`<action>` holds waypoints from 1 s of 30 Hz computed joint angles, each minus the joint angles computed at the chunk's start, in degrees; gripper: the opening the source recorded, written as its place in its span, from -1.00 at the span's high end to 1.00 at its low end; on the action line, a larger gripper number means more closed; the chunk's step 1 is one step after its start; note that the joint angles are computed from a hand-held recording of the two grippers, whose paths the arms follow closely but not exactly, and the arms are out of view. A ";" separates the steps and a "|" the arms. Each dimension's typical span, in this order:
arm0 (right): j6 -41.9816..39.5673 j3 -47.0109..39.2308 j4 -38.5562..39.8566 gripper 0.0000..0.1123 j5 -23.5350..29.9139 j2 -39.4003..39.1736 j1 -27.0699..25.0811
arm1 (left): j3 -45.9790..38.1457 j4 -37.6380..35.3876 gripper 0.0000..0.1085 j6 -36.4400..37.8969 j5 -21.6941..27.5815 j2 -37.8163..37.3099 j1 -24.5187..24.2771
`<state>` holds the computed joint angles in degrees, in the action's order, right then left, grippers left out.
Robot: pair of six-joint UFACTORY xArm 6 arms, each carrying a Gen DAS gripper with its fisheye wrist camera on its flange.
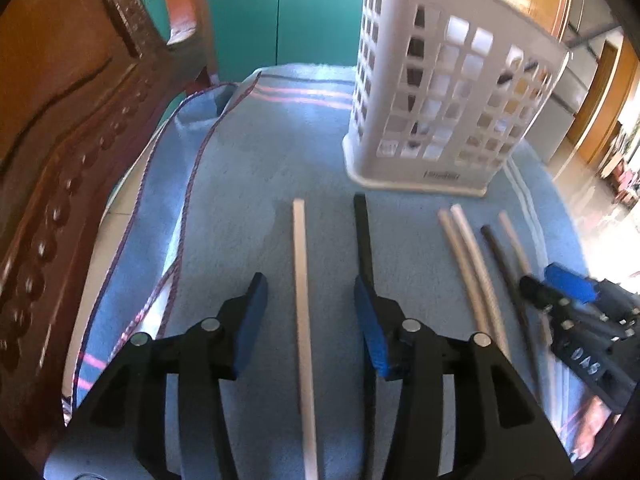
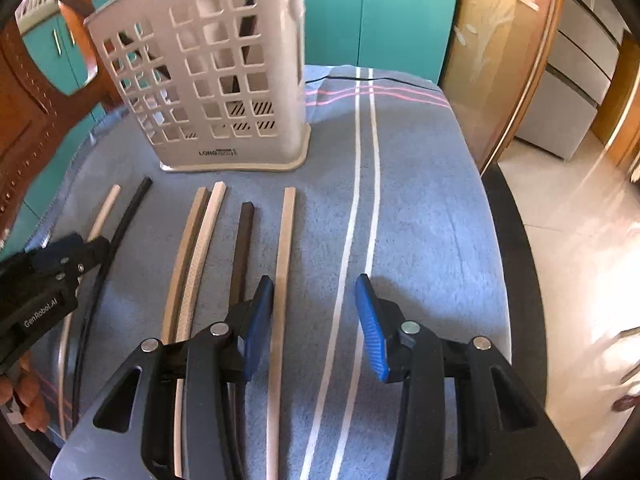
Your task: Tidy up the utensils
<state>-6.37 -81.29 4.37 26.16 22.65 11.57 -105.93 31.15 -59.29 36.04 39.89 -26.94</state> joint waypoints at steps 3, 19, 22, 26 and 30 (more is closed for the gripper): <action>-0.30 -4.68 -0.39 0.25 4.40 2.31 0.01 | -1.02 1.28 0.11 -0.71 0.44 0.03 0.91; -9.53 -23.13 3.05 0.64 16.50 12.78 0.74 | -29.64 -6.30 0.86 14.69 18.84 16.60 0.06; -10.58 -24.91 5.34 0.84 18.21 13.55 1.05 | -24.59 -7.06 0.87 11.17 14.04 14.07 0.82; -11.99 -27.82 13.54 0.89 21.04 14.98 -0.60 | -15.79 -4.67 0.87 8.08 6.62 8.73 1.19; -17.73 -22.08 20.96 0.89 17.93 9.93 -1.55 | -5.58 1.91 0.87 2.05 -1.05 1.67 1.02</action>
